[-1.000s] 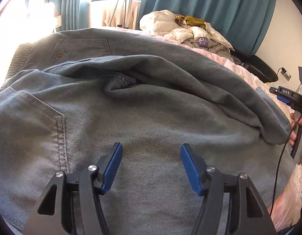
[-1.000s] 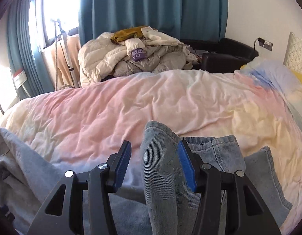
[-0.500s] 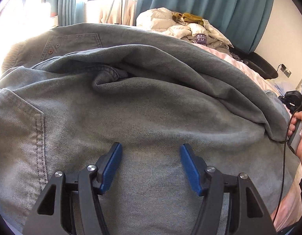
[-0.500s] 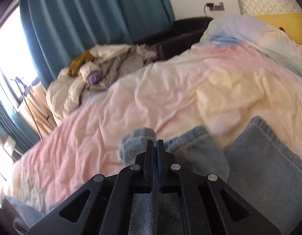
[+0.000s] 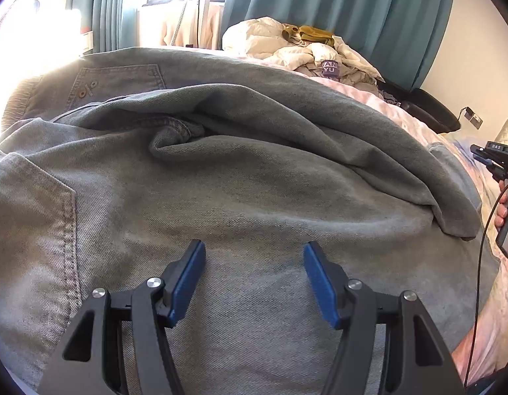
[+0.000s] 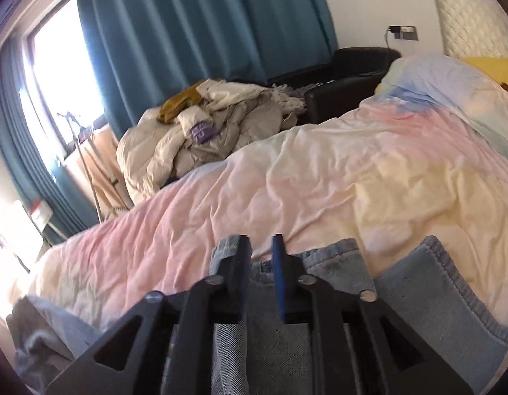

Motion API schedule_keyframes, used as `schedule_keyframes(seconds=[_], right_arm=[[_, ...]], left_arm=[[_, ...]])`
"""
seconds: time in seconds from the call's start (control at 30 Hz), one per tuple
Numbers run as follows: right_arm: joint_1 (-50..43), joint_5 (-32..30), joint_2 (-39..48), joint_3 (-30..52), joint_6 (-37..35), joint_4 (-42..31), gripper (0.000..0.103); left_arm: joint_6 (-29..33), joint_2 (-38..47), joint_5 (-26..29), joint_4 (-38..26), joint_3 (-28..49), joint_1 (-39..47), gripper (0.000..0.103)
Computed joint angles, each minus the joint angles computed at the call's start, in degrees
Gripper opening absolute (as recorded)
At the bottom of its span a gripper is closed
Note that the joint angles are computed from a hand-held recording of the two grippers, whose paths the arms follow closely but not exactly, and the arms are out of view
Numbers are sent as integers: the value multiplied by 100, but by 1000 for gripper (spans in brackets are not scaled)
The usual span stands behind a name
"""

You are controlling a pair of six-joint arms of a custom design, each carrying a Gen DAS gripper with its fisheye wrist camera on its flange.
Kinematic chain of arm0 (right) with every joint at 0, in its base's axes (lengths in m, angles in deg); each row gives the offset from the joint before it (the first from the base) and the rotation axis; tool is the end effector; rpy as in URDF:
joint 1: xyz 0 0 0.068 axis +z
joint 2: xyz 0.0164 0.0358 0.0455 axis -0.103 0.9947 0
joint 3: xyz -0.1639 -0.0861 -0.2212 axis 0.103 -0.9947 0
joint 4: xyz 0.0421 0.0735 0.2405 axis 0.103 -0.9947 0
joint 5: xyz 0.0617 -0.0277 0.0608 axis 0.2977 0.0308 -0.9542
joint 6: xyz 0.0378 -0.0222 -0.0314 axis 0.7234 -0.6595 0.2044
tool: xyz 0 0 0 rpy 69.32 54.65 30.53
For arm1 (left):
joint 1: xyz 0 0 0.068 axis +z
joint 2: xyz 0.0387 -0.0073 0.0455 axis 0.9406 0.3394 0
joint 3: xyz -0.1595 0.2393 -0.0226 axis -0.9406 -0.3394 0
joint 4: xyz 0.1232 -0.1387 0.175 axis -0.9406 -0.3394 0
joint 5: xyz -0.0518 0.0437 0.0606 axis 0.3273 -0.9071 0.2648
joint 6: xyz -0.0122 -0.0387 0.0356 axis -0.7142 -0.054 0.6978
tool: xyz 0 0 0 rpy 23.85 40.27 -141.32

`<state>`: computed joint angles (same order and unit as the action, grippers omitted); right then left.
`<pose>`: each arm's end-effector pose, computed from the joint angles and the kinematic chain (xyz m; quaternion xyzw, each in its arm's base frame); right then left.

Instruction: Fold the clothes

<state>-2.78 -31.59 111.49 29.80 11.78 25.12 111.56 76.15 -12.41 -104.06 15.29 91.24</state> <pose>0.2065 0.0019 0.2719 0.2819 0.8515 0.0152 0.4419 0.2127 0.0622 0.2239 0.1054 0.9260 -0.1391 0.3348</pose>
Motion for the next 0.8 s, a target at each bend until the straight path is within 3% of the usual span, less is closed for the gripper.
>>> schedule_keyframes(seconds=[0.03,0.1,0.2,0.23,0.27,0.3,0.33,0.37,0.5,0.63,0.7,0.8], right_arm=[[85,-149,135,12,-59,85,68],[295,-138,404,113,-132,108,70],[602,466,918,372,-54,-335,67],[622,638,1124,461,0,-557,64],[518,523,1185,408,14,-563,47],[349,269,1177,286,-1,-463,37],[153,-25,1150,182,32,-402,11],[36,-135,1044,104,109,-399,2],[-129,357,93,45,437,-537,1],[-412,873,-451,564,654,-768,1],[-609,1180,-102,1021,624,-784,1],[-849,1843,1165,1926,287,-521,1]], left_arm=[[16,-32,16,-13,-9,-3,63],[-56,-84,-72,92,-43,-143,63],[-106,-117,-183,178,-68,-292,63],[-146,-102,-217,198,-58,-342,63],[-149,-102,-217,192,-55,-345,63],[-146,-104,-212,180,-52,-340,63],[-142,-106,-206,168,-49,-334,63],[-138,-109,-200,155,-45,-327,63],[-197,-112,-130,15,-12,-267,63],[-221,-146,-81,-109,-17,-213,63],[-252,-177,-75,-138,-28,-212,63],[-377,-112,-29,-199,12,-183,63]])
